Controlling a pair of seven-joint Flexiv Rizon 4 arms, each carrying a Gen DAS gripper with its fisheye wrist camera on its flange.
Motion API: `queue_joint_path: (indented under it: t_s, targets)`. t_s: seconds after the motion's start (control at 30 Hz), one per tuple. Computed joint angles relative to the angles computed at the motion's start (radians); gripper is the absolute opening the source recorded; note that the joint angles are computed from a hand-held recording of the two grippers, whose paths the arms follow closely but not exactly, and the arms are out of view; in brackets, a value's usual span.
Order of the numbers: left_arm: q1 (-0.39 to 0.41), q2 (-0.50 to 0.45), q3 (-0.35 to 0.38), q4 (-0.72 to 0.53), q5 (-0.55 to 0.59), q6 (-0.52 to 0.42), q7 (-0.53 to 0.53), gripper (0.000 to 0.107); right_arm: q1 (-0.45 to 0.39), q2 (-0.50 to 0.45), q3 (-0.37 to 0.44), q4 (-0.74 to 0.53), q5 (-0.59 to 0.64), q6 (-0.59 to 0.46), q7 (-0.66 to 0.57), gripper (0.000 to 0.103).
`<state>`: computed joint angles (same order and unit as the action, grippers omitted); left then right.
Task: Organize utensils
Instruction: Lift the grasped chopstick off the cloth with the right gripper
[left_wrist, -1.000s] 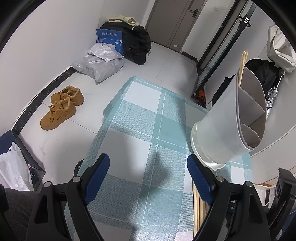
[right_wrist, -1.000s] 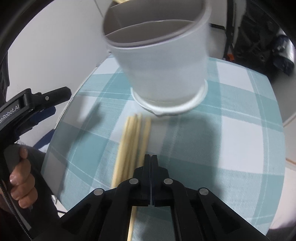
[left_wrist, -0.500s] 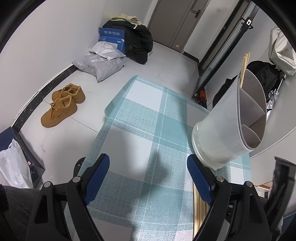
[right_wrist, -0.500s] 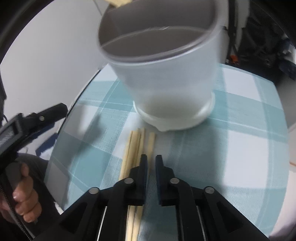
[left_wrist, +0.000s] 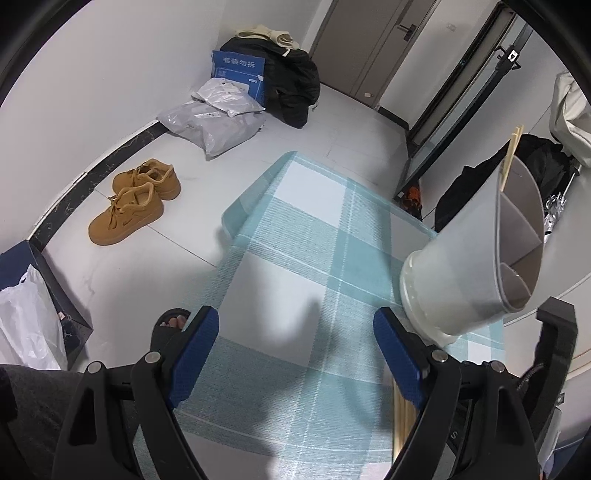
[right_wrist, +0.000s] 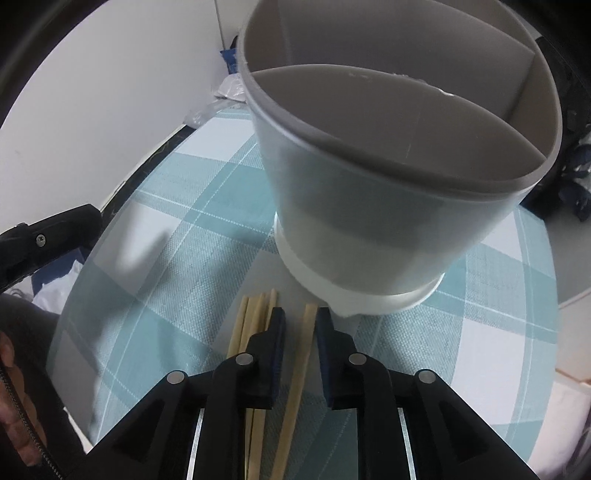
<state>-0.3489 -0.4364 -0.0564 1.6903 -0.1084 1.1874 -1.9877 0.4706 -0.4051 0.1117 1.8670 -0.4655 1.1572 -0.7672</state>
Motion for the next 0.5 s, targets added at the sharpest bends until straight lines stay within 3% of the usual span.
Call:
queue_joint_path:
  t_s: [0.1,0.37,0.5]
  targets:
    - [-0.009,0.0,0.014,-0.005,0.023,-0.014,-0.01,0.082,-0.02,0.008,0.019,0.023,0.035,0.054,-0.01,0.006]
    - [-0.026,-0.001,0.004,-0.017,0.063,-0.031,0.019,0.082,-0.055,0.107,-0.005,0.156,0.077,0.248,0.065,0.006]
    - [-0.018,-0.011,-0.034,-0.031,0.032,-0.084,0.084,0.082,-0.145,0.178,0.06,0.214,0.199,0.307,-0.002,0.006]
